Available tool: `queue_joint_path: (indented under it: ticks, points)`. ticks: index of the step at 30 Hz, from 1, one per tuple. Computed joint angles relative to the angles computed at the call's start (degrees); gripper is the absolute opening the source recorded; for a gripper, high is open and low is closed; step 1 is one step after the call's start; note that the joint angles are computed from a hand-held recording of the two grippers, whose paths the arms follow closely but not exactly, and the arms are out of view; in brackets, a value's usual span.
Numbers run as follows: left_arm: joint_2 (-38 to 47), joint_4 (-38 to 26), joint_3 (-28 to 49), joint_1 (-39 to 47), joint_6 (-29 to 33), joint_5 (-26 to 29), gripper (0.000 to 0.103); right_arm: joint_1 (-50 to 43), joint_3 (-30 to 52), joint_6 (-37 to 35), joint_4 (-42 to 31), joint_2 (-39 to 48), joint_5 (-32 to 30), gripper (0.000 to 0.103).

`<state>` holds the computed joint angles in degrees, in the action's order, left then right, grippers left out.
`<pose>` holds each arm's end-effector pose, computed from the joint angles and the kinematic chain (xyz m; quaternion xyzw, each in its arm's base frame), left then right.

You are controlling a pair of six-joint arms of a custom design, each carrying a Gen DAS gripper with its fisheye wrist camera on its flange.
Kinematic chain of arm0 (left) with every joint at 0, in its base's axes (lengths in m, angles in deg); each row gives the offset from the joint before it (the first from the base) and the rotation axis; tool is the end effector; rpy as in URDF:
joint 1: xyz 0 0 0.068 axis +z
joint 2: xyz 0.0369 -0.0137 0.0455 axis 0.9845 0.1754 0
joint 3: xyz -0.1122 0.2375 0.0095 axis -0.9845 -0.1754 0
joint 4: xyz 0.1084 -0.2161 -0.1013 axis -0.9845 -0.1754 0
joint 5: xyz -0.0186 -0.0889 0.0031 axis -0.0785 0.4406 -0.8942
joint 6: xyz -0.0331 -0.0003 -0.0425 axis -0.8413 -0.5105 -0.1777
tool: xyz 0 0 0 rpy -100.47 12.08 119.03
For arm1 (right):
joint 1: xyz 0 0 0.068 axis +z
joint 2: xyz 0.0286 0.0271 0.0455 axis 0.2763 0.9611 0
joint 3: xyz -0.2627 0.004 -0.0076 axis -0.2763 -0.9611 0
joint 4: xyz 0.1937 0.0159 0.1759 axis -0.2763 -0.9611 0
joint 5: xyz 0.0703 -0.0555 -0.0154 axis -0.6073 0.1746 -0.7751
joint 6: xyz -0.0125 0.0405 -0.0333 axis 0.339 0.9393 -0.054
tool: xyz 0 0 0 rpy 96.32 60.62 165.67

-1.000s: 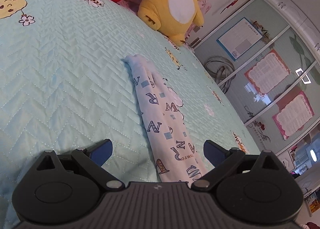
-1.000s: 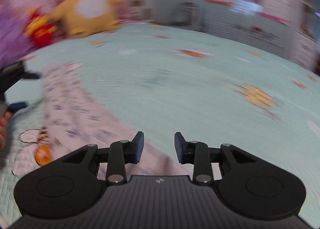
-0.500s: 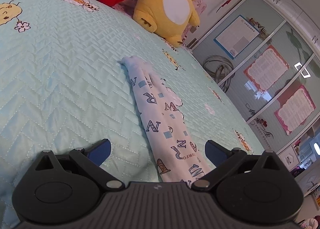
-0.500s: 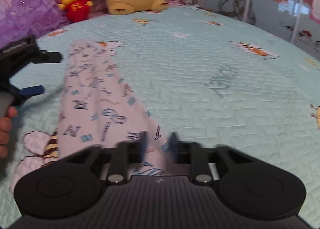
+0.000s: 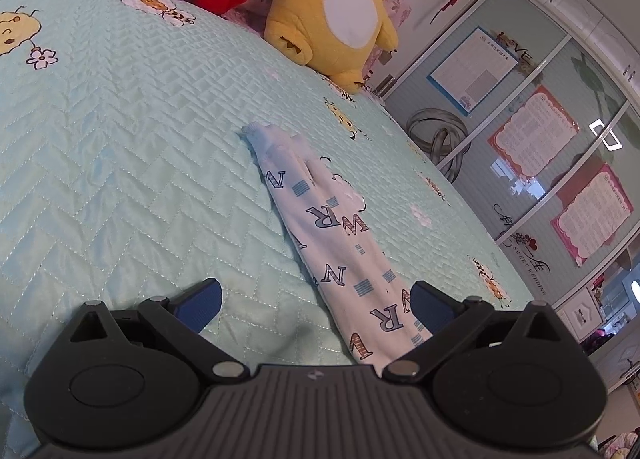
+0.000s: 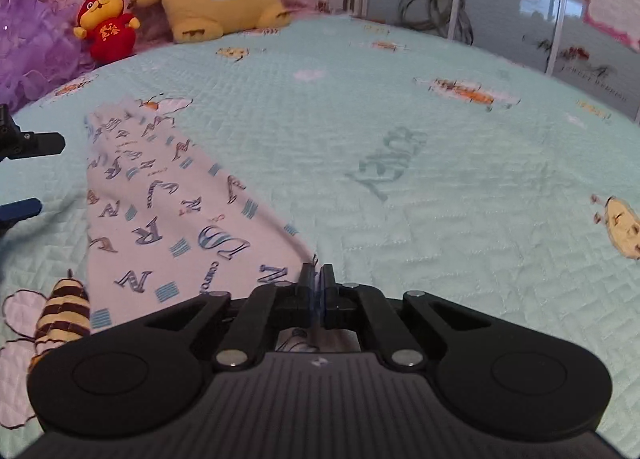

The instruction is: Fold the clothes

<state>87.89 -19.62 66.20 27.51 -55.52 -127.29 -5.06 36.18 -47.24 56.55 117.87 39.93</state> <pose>0.1664 -0.1652 0.1027 -0.4843 0.7017 -0.0812 0.5163 0.3590 -0.1114 0.0975 -0.3593 0.8298 0.1612 0.3953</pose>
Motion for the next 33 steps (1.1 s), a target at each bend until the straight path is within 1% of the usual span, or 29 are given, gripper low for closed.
queue_joint_path:
  ticks: [1, 2, 3, 5, 6, 8, 10, 12, 14, 19, 20, 22, 24, 25, 26, 28, 30, 33]
  points:
    - [-0.16, 0.31, -0.21, 0.15, 0.25, 0.03, 0.103, -0.14, -0.68, 0.41, 0.63, -0.52, -0.06, 0.003]
    - [-0.16, 0.45, -0.30, 0.17, 0.30, 0.03, 0.103, -0.27, -1.37, 0.82, 1.25, -1.05, -0.11, 0.008]
    - [-0.14, 0.58, -0.39, 0.18, 0.32, 0.02, 0.103, -0.40, -2.05, 1.23, 1.87, -1.57, -0.16, 0.009]
    - [-0.29, 1.03, -0.71, 0.23, 0.33, -0.01, 0.103, -0.18, -7.50, 0.73, 9.34, -4.60, 1.61, 0.012]
    - [-0.51, 1.63, -1.13, 0.31, 0.35, -0.06, 0.103, -0.42, -11.28, 1.02, 14.52, -6.76, 1.65, 0.012]
    - [-0.75, 2.13, -1.53, 0.20, -0.23, -0.32, 0.103, -1.52, -19.07, 1.53, 22.90, -12.21, -0.25, 0.013]
    - [-0.99, 2.44, -1.89, 0.10, -0.76, -0.53, 0.103, -4.24, -23.20, -2.87, 20.15, -17.58, -7.28, 0.014]
    - [-1.24, 2.59, -2.13, 0.08, -0.88, -0.53, 0.103, -5.88, -24.90, -13.15, 8.73, -22.13, -12.40, 0.014]
    - [-1.33, 2.56, -2.17, 0.06, -0.89, -0.52, 0.103, -5.46, -27.23, -24.07, 0.81, -25.46, -12.90, 0.014]
    - [-1.67, 2.42, -2.22, 0.11, -0.63, -0.29, 0.103, 0.76, -32.96, -24.39, 7.52, -28.26, -6.90, 0.014]
    - [-1.66, 2.38, -2.19, 0.13, -0.58, -0.27, 0.103, 1.69, -31.22, -23.91, 5.58, -26.94, -5.69, 0.013]
    - [-1.61, 2.25, -2.07, 0.16, -0.53, -0.25, 0.103, 2.86, -29.05, -22.53, 4.31, -25.04, -3.61, 0.013]
    - [-1.37, 1.95, -1.83, 0.11, -0.59, -0.28, 0.103, 2.83, -25.99, -20.46, 0.62, -23.05, -3.12, 0.008]
    - [-1.14, 1.77, -1.63, 0.11, -0.59, -0.29, 0.103, 2.27, -21.60, -18.34, -5.25, -19.94, -4.19, 0.003]
    - [-0.95, 1.60, -1.48, 0.07, -0.64, -0.32, 0.103, 1.76, -17.07, -16.25, -11.25, -16.76, -5.32, 0.001]
    - [-0.64, 1.27, -1.20, 0.03, -0.70, -0.36, 0.103, 0.85, -7.65, -12.24, -23.55, -10.26, -7.72, 0.001]
    - [-0.39, 0.88, -0.86, 0.03, -0.66, -0.36, 0.103, -0.03, 1.27, -9.14, -33.57, -2.93, -9.39, 0.001]
    - [-0.08, 0.61, -0.46, 0.14, -0.30, -0.26, 0.103, -1.07, 12.91, -5.30, -46.62, 7.80, -11.76, 0.001]
